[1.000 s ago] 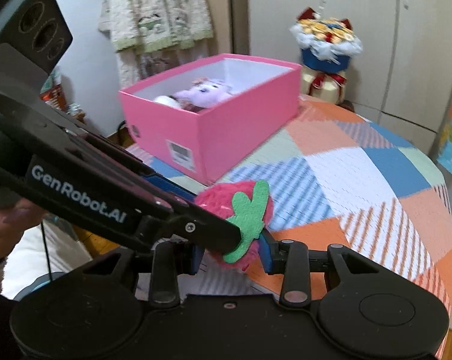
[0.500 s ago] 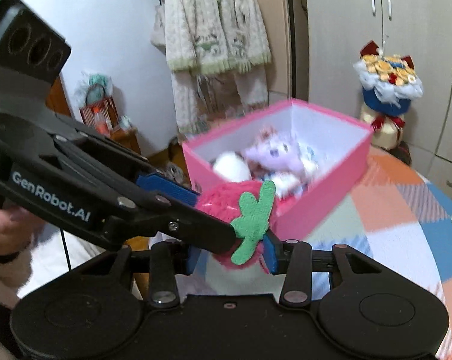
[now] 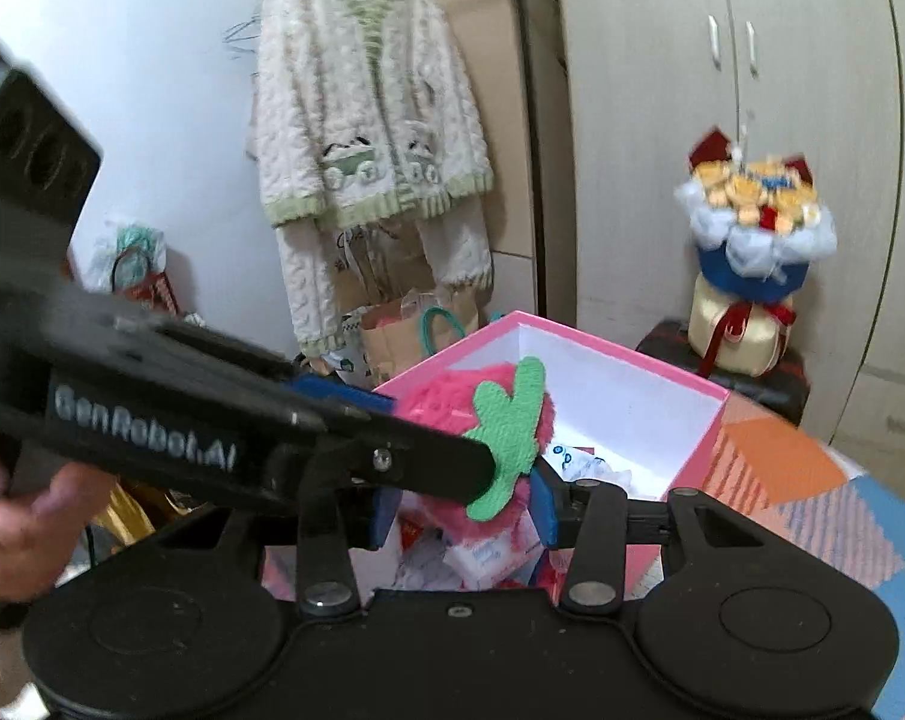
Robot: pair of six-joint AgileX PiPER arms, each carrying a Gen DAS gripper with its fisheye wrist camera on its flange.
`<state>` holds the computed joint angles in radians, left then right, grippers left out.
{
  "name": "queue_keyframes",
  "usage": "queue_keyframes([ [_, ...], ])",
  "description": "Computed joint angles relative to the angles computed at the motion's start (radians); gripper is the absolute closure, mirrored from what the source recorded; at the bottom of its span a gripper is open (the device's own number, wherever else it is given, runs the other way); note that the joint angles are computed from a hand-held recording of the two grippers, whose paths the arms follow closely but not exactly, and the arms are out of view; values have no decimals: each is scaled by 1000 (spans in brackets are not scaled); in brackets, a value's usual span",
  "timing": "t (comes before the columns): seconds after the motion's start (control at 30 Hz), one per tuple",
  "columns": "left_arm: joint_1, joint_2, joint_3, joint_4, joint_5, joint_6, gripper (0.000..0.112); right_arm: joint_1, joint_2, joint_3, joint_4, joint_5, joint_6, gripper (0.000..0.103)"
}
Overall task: Organize soft objects
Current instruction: 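Lift the strawberry plush and carry it over the pink box with the left gripper, then lower the strawberry plush into the box and open the left gripper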
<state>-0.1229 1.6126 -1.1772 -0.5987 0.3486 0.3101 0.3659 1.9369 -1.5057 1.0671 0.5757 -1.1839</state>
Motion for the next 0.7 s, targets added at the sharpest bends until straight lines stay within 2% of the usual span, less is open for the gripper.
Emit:
queue_keyframes([
  [0.2,47,183,-168,-8,38,-29,74,2,211,-302,-183,82,224,53],
  [0.33,101,280,-230,-180,77,83,74,28,316,-460,-372,91,376,53],
  [0.43,124,342,-277,-232,124,111,74,39,379,-562,-478,127,442,56],
  [0.53,124,372,-295,-254,111,118,74,49,422,-627,-547,136,466,56],
  [0.63,121,370,-273,-280,70,131,64,53,440,-658,-593,135,502,56],
  [0.7,105,340,-227,-245,4,124,57,58,406,-586,-598,70,483,45],
])
